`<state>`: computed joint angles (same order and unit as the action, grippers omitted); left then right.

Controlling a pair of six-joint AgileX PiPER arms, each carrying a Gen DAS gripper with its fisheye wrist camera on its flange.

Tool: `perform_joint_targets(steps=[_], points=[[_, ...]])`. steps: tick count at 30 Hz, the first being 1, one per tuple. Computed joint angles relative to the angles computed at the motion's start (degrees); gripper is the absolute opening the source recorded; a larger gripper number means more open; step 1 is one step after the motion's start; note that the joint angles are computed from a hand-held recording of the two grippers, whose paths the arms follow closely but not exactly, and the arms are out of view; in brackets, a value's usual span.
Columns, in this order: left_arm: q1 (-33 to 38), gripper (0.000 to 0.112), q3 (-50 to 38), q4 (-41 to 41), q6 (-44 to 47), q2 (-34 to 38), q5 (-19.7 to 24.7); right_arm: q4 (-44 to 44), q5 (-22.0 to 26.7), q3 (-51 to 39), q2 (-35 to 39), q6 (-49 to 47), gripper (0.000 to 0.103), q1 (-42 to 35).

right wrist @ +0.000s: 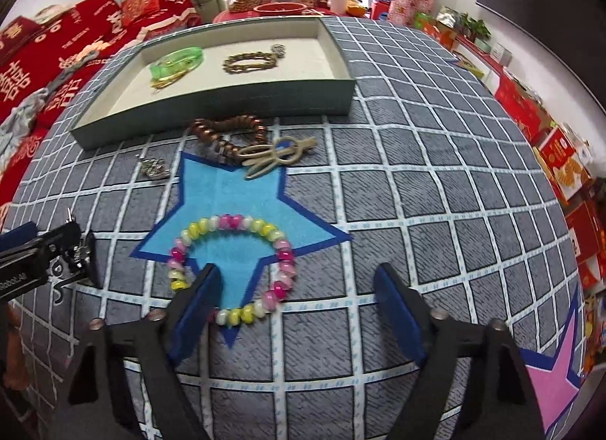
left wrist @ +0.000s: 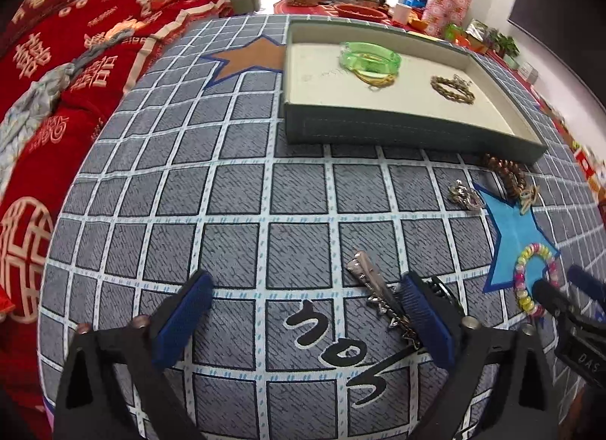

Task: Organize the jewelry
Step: 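Move the left tool to the silver hair clip while the right tool approaches the beaded bracelet, then grasp the silver hair clip with the left tool while the right tool grasps the beaded bracelet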

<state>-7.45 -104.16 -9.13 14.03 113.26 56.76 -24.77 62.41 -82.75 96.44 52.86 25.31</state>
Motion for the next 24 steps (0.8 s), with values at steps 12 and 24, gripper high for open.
perform_joint_targets(steps=[12, 24], points=[[-0.72, 0.042, 3.94, -4.57, 8.76, -3.14, -1.92, 0.63, 0.61, -1.52, 0.12, -2.17, 0.015, 1.13], [4.53, 0.042, 5.43, -14.76, 16.56, -5.9, -0.14, 3.77, -4.95, 5.0, -6.47, -0.38, 0.01, -1.78]])
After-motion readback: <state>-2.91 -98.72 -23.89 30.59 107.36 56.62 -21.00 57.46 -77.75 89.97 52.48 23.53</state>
